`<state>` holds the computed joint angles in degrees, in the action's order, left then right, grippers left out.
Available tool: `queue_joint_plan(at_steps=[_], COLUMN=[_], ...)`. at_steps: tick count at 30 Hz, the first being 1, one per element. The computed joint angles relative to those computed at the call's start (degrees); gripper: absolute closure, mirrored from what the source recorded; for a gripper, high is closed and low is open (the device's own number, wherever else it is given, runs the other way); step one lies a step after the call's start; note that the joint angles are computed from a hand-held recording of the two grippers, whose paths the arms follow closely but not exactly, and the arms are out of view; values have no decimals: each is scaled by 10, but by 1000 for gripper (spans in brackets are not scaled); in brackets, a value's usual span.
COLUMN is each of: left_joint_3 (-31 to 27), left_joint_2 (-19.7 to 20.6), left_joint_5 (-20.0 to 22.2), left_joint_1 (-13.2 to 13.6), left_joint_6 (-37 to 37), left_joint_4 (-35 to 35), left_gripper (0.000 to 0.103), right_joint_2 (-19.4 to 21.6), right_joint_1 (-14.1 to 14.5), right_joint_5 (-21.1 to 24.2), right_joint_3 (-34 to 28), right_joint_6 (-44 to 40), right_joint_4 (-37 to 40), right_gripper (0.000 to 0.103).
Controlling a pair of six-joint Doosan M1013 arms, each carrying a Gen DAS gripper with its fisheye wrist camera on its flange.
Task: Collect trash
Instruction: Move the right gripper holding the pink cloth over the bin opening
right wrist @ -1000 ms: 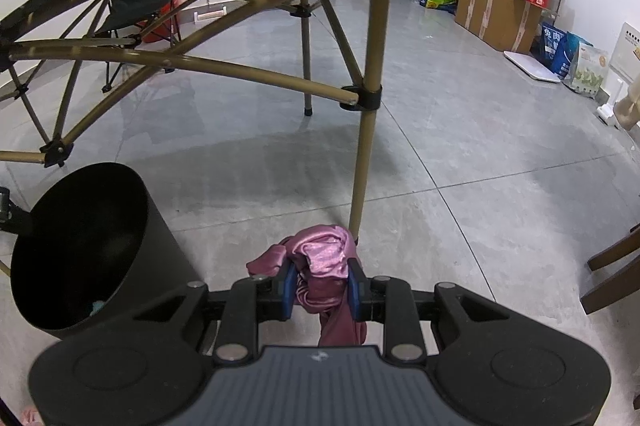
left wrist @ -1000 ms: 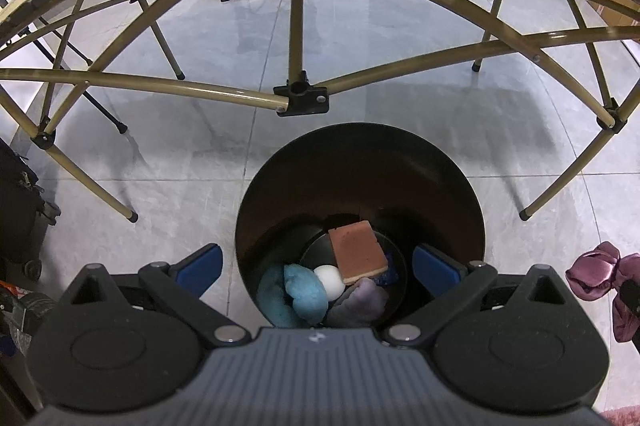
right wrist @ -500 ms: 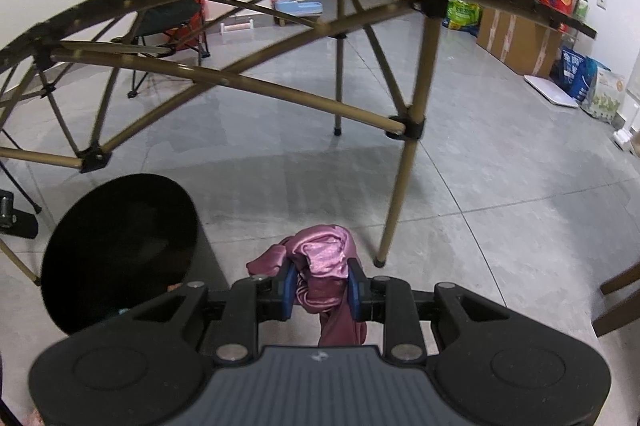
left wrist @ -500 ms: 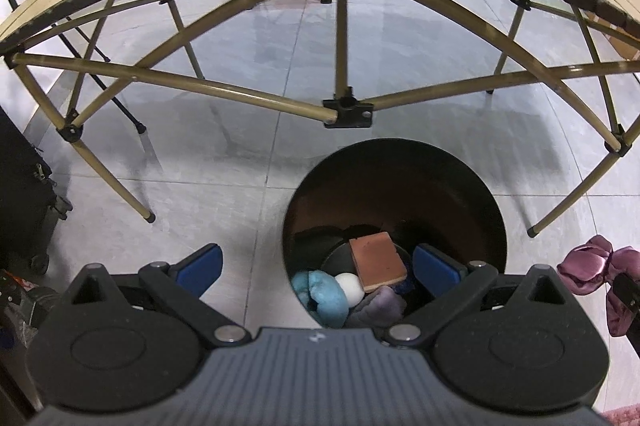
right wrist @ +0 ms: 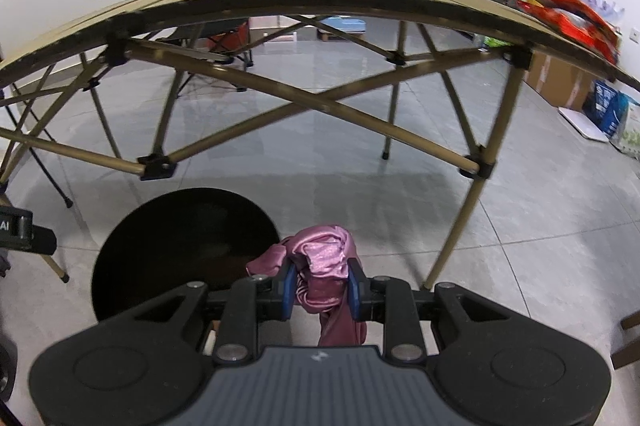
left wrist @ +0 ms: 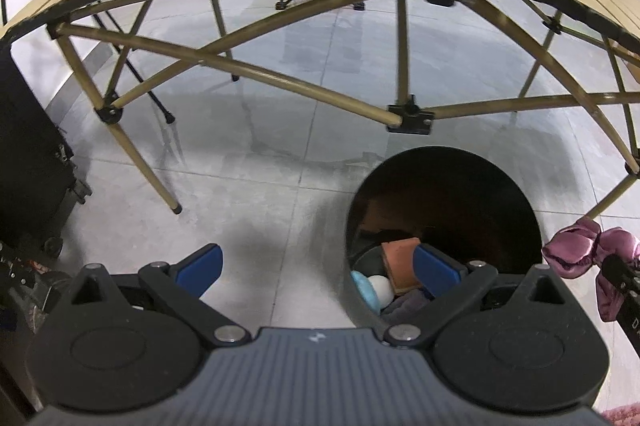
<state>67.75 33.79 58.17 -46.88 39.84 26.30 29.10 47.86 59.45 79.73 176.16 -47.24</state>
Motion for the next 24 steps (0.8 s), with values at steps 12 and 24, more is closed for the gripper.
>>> queue_joint_plan(at_steps=[12,24], left_joint_3=[37,56], left_joint_2=[-22,-32], left_joint_5=[-4,2], left_joint_1=[18,31], left_joint_6=[-33,-52], left_joint_4=[8,3], left_gripper=[0,0], right_joint_2=[43,80], right_joint_1=[1,-4], right_joint_5=[-9,-5], right_joint_3=[-64,-110], right_joint_6=[-54,-115], right_joint_4=[21,64], right_gripper=[78,78])
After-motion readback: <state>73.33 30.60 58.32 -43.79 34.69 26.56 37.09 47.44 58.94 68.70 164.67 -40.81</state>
